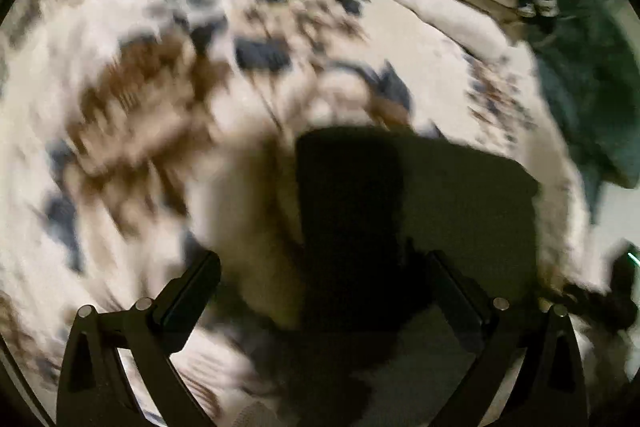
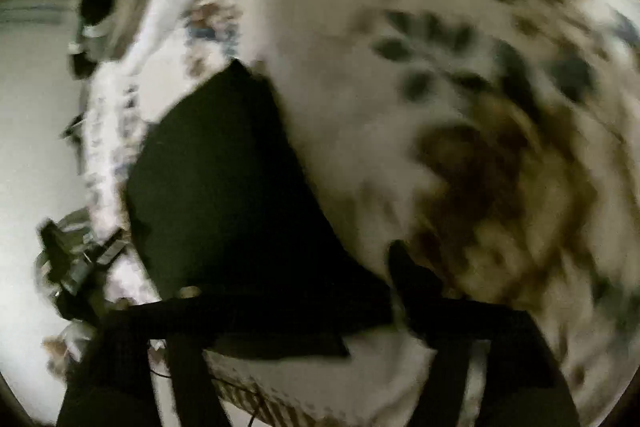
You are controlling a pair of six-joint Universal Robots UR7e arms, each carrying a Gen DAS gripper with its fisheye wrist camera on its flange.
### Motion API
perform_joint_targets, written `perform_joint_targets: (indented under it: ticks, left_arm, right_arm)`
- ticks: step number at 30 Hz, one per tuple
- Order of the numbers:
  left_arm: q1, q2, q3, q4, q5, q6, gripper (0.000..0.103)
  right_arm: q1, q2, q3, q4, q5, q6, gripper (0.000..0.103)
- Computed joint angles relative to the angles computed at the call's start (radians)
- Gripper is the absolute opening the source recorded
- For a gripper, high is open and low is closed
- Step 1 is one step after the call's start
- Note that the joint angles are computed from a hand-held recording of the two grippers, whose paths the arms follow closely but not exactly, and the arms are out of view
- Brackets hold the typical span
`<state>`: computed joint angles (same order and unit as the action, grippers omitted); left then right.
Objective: Fold small clothes
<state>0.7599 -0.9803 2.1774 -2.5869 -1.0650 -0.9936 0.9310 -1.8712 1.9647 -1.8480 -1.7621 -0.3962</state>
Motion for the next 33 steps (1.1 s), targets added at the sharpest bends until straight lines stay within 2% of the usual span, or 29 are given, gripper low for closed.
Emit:
perform_joint_targets:
  ticks: [1,3,4,5,6,8,12,13,14,15,16,17,21,25,29,33]
  left_arm:
    - [0.014,0.002,0.047,-0.098,-0.063,-0.003,0.103]
    - [0.045,0.028,0.082,-0.248,-0.141,0.013,0.103]
    - [0.060,0.056,0.095,-0.328,-0.180,0.024,0.103]
    - [0.066,0.072,0.094,-0.367,-0.192,0.040,0.103]
    - [0.072,0.089,0.087,-0.394,-0.202,0.063,0.103]
    - [0.086,0.131,0.066,-0.454,-0.235,0.128,0.103]
    - [0.125,0.149,0.016,-0.439,-0.256,0.193,0.103]
    - [0.131,0.142,0.012,-0.451,-0.257,0.205,0.095]
    - [0.130,0.138,0.010,-0.463,-0.239,0.196,0.060]
    - [0.129,0.128,0.012,-0.458,-0.234,0.180,0.042]
    - [0.131,0.113,0.016,-0.452,-0.238,0.162,0.029]
    - [0.131,0.097,0.017,-0.442,-0.248,0.145,0.027]
    - [0.095,0.049,-0.020,-0.326,-0.253,0.135,0.024]
    - [0.078,0.012,-0.129,-0.189,-0.265,0.169,0.023]
    - [0.081,0.029,-0.348,-0.019,-0.265,0.277,0.023]
    - [0.108,0.114,-0.627,0.140,-0.253,0.390,0.024]
  right_arm:
    - [-0.011,0.044,-0.021,0.032,0.030,-0.018,0.082]
    - [-0.056,0.163,-0.085,0.153,0.138,-0.040,0.082]
    - [-0.066,0.200,-0.095,0.181,0.161,-0.037,0.083]
    - [-0.074,0.233,-0.105,0.209,0.185,-0.039,0.085]
    - [-0.084,0.258,-0.112,0.240,0.236,-0.060,0.087]
    - [-0.084,0.285,-0.119,0.283,0.283,-0.092,0.087]
    - [-0.033,0.307,-0.088,0.259,0.270,-0.108,0.087]
    - [-0.028,0.299,-0.071,0.233,0.266,-0.093,0.078]
    - [-0.023,0.289,-0.056,0.206,0.259,-0.069,0.067]
    - [-0.016,0.275,-0.044,0.180,0.248,-0.039,0.034]
    - [-0.010,0.261,-0.035,0.160,0.234,-0.028,0.022]
    - [-0.007,0.240,-0.025,0.148,0.239,-0.023,0.020]
    - [0.072,0.186,-0.006,0.121,0.213,0.020,0.019]
    - [0.173,0.158,-0.043,0.134,0.224,0.116,0.018]
    - [0.304,0.199,-0.159,0.117,0.267,0.248,0.018]
    - [0.449,0.335,-0.340,0.056,0.264,0.350,0.018]
